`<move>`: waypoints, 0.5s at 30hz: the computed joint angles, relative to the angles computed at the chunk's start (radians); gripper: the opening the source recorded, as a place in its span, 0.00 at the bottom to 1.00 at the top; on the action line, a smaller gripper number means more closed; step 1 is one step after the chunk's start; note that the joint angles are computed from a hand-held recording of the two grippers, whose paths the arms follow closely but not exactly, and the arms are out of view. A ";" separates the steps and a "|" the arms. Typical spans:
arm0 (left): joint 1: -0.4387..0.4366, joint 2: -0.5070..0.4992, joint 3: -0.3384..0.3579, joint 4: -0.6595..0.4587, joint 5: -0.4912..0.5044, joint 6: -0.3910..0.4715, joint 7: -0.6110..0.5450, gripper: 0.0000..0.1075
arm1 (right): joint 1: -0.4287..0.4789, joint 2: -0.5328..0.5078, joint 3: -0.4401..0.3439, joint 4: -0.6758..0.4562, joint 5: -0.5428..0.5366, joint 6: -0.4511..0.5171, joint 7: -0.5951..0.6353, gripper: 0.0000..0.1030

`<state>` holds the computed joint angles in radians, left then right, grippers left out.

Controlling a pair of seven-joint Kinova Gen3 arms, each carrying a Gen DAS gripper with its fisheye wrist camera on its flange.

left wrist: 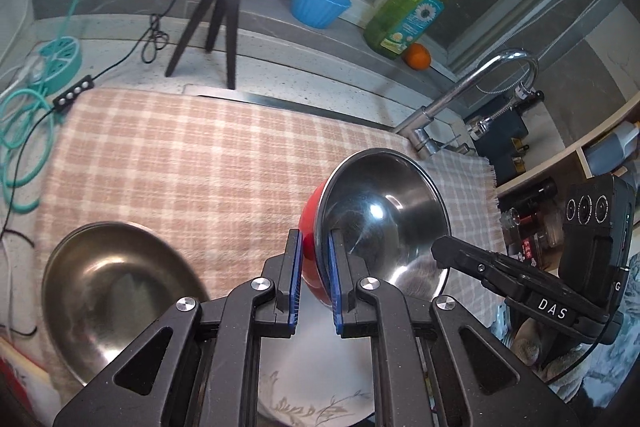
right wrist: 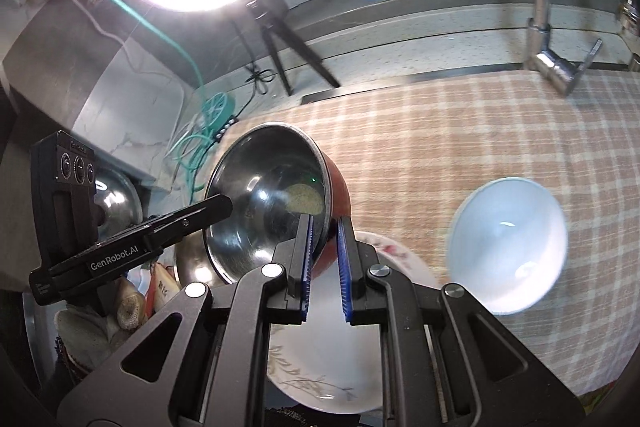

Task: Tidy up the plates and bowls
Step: 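Carry the red bowl with both grippers and lower it into the large steel bowl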

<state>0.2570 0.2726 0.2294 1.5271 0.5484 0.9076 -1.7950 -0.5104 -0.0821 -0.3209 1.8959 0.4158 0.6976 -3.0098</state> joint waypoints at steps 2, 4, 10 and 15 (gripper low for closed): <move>-0.021 -0.017 -0.008 0.021 0.011 0.003 -0.012 0.10 | -0.008 0.022 -0.004 -0.020 0.006 -0.007 0.006 0.12; -0.038 -0.032 -0.017 0.040 0.020 0.004 -0.020 0.10 | -0.025 0.049 -0.002 -0.045 0.010 -0.011 0.016 0.12; -0.089 -0.077 -0.051 0.090 0.039 0.015 -0.047 0.10 | -0.087 0.127 0.034 -0.108 -0.002 -0.031 0.069 0.12; -0.126 -0.106 -0.080 0.130 0.039 0.018 -0.059 0.10 | -0.138 0.204 0.069 -0.177 -0.041 -0.039 0.145 0.12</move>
<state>0.1307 0.1668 0.1490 1.6575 0.5878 0.9259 -1.8542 -0.6483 0.1223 -0.2514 1.7188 0.3743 0.6587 -2.8652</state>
